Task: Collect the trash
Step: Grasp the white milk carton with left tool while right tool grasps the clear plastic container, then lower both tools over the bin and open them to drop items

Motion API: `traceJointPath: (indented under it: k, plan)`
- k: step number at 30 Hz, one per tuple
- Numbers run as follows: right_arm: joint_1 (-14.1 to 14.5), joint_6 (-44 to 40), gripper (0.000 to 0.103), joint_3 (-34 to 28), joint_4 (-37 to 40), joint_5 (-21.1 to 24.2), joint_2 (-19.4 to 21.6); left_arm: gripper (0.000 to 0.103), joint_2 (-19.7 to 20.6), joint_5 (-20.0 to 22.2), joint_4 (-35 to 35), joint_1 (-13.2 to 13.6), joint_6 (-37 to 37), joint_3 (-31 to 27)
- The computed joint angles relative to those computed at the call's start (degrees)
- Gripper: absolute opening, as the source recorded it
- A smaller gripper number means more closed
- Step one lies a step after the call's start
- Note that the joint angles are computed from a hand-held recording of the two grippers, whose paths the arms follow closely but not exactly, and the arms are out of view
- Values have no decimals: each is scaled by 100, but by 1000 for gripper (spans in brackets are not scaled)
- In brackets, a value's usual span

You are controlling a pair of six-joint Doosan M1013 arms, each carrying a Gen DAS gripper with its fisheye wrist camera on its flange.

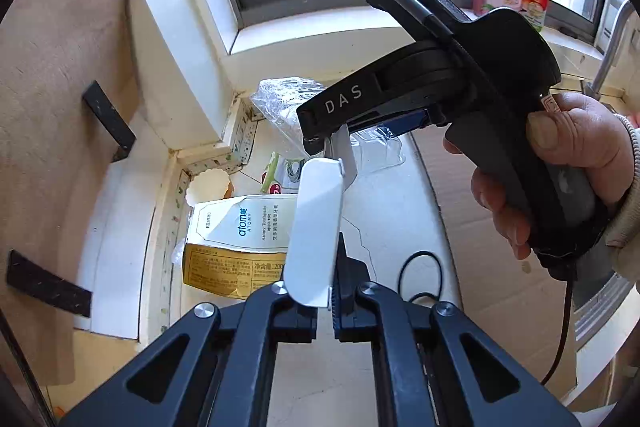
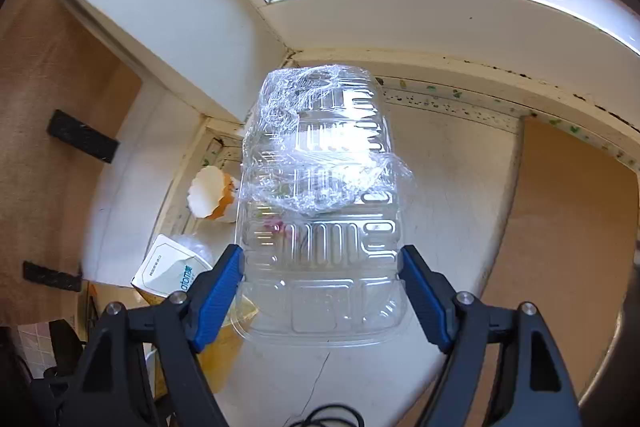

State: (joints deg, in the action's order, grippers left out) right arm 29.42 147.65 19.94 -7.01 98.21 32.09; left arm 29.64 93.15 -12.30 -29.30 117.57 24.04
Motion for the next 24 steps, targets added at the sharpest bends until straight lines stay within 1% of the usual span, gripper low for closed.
traceJointPath:
  k: [3,8,10,12,15,18,19,21,24]
  plan:
    - [95,53,79,31,-89,-89,-125,3,-150,-25,-174,56,-13,111]
    - [265,221,79,81,-230,-245,-359,3,-361,116,-552,193,-152,89]
    - [406,267,79,-5,-354,-224,-377,3,-447,172,-652,255,-190,48]
    - [553,351,79,-76,-464,-207,-411,3,-584,198,-772,341,-198,126]
    - [841,546,79,-405,-661,-78,-308,3,-814,242,-1020,503,-208,331]
    - [1160,683,79,-554,-935,-6,-288,3,-1166,143,-1185,687,-92,758]
    - [1327,754,79,-570,-1066,18,-301,3,-1310,114,-1256,772,-49,939]
    - [1569,847,79,-645,-1254,80,-274,3,-1517,88,-1405,930,16,1213]
    - [2016,1063,79,-856,-1580,238,-164,3,-1934,1,-1665,1230,161,1804]
